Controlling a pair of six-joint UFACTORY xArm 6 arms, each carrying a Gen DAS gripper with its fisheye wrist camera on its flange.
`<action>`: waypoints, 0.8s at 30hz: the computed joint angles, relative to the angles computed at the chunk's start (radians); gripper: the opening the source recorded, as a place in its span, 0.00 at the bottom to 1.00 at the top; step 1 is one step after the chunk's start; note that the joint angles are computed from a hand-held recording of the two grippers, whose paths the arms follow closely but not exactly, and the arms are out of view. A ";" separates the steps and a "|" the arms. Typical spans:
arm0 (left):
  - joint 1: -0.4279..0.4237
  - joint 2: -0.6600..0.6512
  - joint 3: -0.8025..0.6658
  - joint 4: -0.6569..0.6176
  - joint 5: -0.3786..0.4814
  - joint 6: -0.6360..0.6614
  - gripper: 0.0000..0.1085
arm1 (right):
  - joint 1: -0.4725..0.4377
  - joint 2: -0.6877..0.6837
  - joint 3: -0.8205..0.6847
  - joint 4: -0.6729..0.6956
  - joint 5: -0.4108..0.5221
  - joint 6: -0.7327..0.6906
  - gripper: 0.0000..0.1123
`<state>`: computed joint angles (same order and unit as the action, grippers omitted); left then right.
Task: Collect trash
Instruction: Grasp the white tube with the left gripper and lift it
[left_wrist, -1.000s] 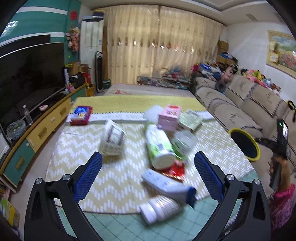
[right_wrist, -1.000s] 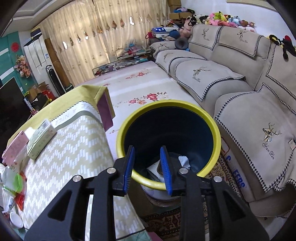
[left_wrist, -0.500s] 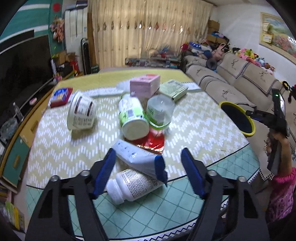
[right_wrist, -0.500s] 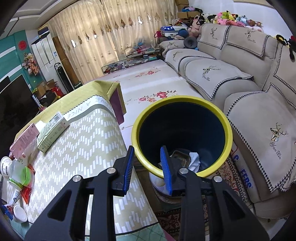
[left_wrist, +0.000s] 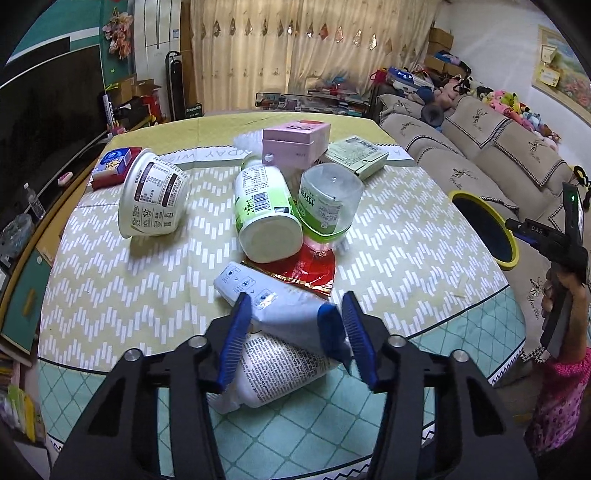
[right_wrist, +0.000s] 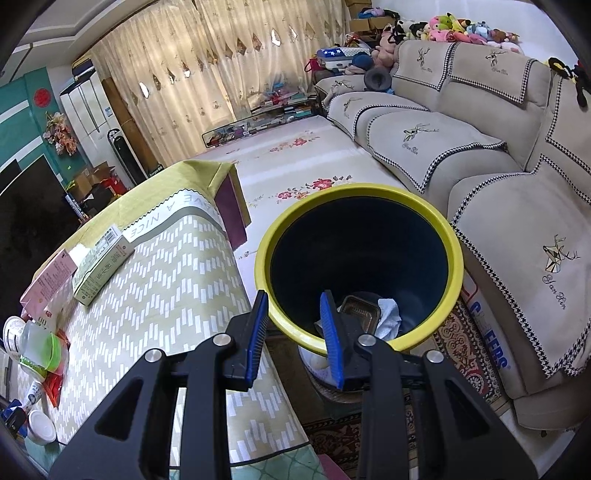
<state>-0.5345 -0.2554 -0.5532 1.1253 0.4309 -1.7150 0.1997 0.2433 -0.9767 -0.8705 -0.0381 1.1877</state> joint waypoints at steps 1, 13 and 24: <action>0.000 -0.001 0.001 0.002 0.002 -0.001 0.44 | -0.001 0.002 -0.001 -0.002 -0.003 0.003 0.25; -0.013 -0.044 0.018 0.033 0.031 -0.002 0.31 | -0.012 -0.002 0.002 -0.070 -0.027 0.069 0.25; -0.083 -0.207 0.050 0.072 0.181 -0.015 0.30 | -0.022 -0.024 0.014 -0.139 -0.054 0.129 0.25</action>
<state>-0.6178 -0.4622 -0.5028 1.1977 0.6123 -1.7299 0.1779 0.2192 -0.9629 -1.0093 -0.0919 1.3169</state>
